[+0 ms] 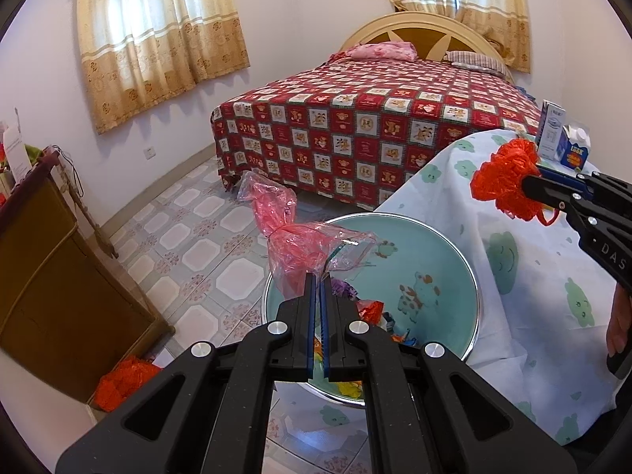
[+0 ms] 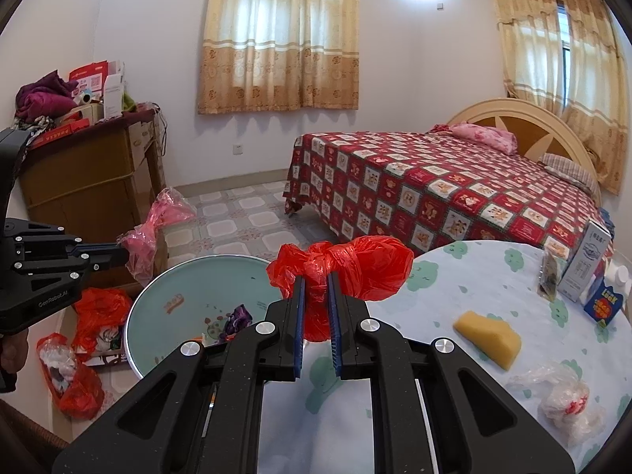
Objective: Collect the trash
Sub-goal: 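Carry the pink bag and red bag over the teal bin with both grippers, then open the left gripper over the bin while the right gripper releases the red bag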
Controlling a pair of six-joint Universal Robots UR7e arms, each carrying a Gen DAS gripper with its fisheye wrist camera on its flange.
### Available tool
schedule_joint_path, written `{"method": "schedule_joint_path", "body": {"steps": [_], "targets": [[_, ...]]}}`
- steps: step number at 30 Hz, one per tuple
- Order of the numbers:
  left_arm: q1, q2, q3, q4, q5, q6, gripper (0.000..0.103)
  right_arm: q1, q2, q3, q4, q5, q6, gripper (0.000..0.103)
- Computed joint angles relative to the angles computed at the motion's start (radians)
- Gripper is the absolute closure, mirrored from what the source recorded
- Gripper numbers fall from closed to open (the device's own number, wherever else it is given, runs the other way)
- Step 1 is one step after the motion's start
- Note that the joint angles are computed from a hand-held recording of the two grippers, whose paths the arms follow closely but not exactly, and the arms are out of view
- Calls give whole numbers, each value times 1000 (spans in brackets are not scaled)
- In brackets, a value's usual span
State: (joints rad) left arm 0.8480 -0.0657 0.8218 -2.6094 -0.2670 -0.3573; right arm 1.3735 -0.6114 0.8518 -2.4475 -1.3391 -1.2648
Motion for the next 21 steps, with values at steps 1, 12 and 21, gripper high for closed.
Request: {"method": "schedule_joint_path", "body": {"steps": [1, 12, 21], "targets": [[0, -1, 2, -5, 1, 1, 101, 0, -1, 3, 1, 1, -4, 91], [1, -6, 13, -30, -4, 5, 101, 4, -5, 22, 13, 2, -32, 91], [0, 3, 1, -59, -29, 47, 83, 7, -17, 45, 48, 3, -76, 82]]}}
